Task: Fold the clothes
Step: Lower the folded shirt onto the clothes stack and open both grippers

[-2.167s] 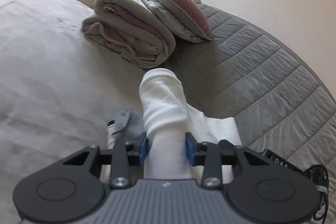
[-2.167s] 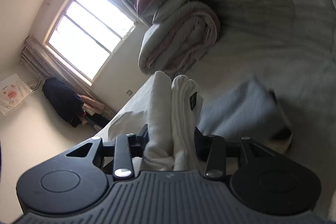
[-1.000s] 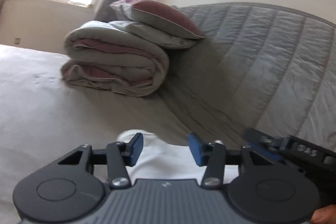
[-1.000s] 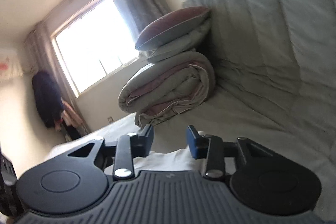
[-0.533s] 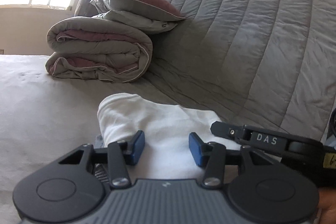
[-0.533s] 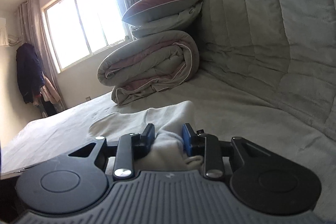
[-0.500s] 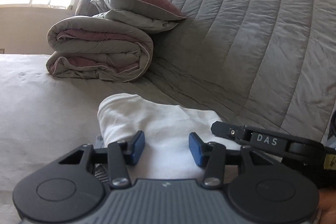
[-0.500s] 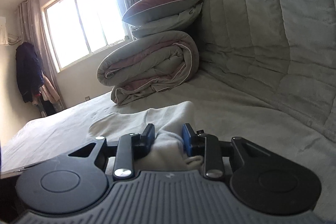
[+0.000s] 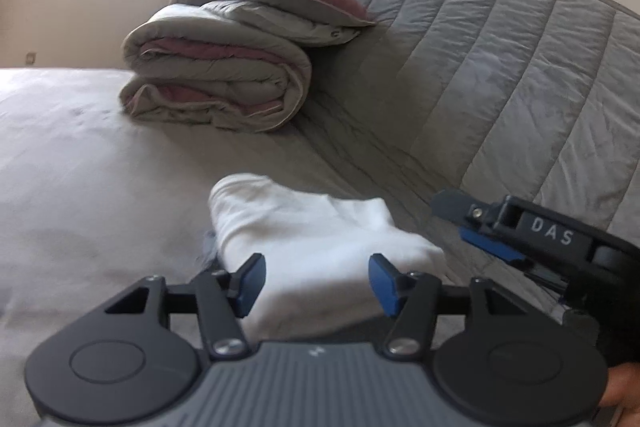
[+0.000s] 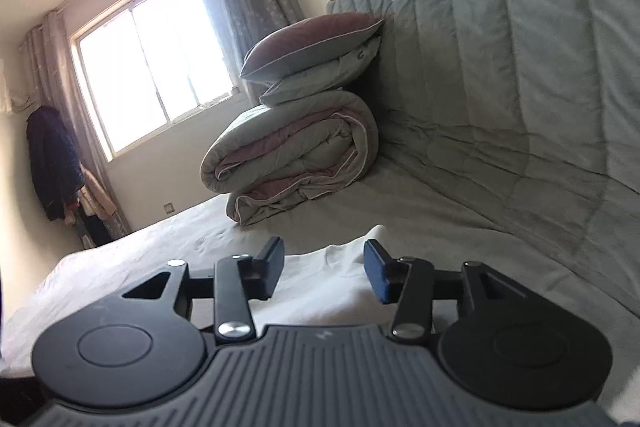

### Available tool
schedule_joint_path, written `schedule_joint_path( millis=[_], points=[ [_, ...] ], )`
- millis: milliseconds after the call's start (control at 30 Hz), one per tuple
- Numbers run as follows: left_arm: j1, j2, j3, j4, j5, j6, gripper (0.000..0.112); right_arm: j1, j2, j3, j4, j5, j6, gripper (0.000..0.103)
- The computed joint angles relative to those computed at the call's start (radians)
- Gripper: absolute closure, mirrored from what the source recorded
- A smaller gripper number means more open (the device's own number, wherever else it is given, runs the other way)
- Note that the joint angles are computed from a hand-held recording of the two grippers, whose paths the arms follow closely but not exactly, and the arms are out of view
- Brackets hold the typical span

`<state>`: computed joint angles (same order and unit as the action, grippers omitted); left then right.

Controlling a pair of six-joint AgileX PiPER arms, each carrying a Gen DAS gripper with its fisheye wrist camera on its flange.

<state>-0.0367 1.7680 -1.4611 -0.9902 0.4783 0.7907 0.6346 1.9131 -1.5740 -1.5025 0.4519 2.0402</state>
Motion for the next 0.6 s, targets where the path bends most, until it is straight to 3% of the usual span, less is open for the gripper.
schedule_joint_path(
  millis=[167, 333, 600],
  points=[
    [0.021, -0.154, 0.096, 0.178, 0.057, -0.175, 0.052, 0.097, -0.076, 0.049, 0.104, 0.112, -0.036, 0.052],
    [0.073, -0.287, 0.172, 0.246, 0.144, -0.237, 0.05, 0.218, -0.117, 0.059, 0.169, 0.237, -0.074, 0.049],
    [0.162, -0.478, 0.256, 0.384, 0.279, -0.37, 0.033, 0.399, -0.137, 0.045, 0.257, 0.424, -0.033, 0.04]
  ],
)
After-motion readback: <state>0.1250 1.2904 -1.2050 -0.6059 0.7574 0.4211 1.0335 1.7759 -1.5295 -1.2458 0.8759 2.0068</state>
